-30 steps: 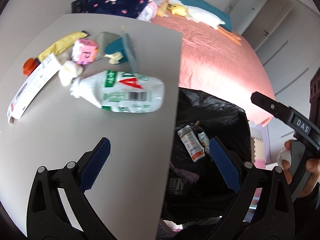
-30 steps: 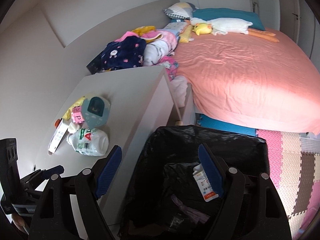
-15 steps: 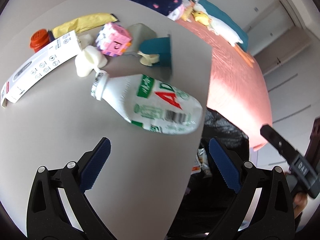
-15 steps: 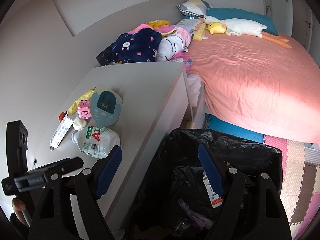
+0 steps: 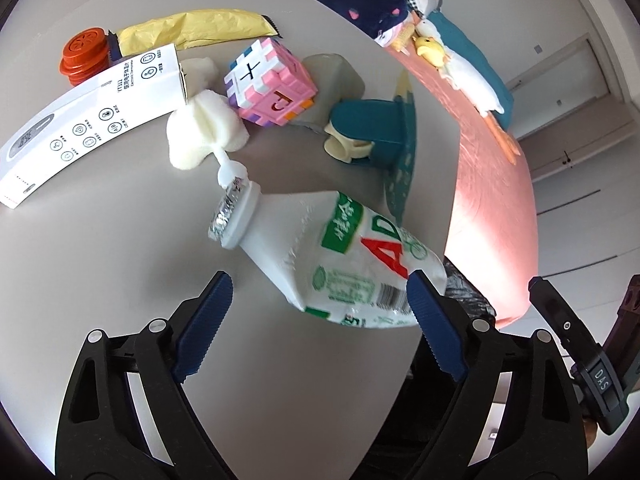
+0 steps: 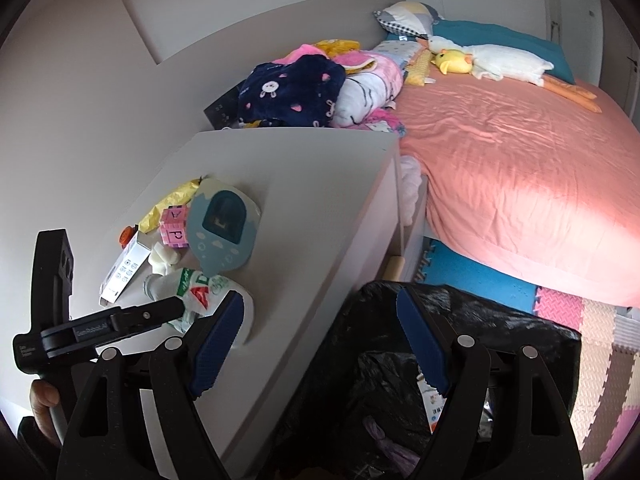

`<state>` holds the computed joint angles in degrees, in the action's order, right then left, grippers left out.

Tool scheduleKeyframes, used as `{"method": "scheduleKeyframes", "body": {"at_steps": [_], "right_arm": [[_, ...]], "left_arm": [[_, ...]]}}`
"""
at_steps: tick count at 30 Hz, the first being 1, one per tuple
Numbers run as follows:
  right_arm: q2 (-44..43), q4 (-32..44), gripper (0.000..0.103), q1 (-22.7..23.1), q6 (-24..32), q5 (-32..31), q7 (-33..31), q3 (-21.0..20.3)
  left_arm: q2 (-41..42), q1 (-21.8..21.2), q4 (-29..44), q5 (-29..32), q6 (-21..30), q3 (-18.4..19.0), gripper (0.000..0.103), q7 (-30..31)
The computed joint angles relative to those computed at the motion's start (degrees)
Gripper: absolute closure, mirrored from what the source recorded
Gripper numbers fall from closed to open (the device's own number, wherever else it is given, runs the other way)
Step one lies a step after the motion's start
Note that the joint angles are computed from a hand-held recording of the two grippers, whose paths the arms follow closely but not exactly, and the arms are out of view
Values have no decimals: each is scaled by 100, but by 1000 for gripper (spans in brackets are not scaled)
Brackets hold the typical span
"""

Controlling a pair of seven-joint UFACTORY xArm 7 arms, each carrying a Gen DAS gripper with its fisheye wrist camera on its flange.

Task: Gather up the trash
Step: 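Move the left tool to the white AD milk bottle and grasp its neck, then grasp the teal plastic piece with the right tool while the left tool holds the bottle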

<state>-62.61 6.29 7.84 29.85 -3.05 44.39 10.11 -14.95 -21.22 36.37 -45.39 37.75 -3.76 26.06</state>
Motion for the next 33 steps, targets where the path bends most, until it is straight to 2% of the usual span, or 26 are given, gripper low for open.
{"method": "scheduleKeyframes", "body": {"at_steps": [7, 8, 9, 11, 15, 20, 25, 33], "right_arm": [[920, 301, 24, -70, -655, -47, -93, 18], [1003, 324, 24, -80, -716, -51, -115, 6], [1138, 371, 24, -92, -802, -54, -131, 6], [1322, 440, 24, -115, -911, -60, -146, 21], [1699, 578, 24, -140, -1134, -73, -192, 34], [2096, 753, 24, -170, -1373, -94, -253, 45], [2568, 984, 24, -147, -1673, -89, -346, 41], [3405, 1444, 24, -99, -2135, -122, -451, 152]], "left_arm": [[216, 41, 147, -214, -77, 39, 25, 316], [229, 49, 152, -223, -106, 21, 31, 349], [255, 54, 161, -232, -149, 9, 45, 408], [297, 60, 169, -279, -203, 7, 56, 546], [300, 99, 139, -957, -117, 139, 70, 1099], [181, 206, 72, -1144, -281, 97, 74, 1339], [-199, 210, -128, -903, -640, 75, 76, 1282], [-632, 130, -313, -501, -844, 379, 76, 1102]]}}
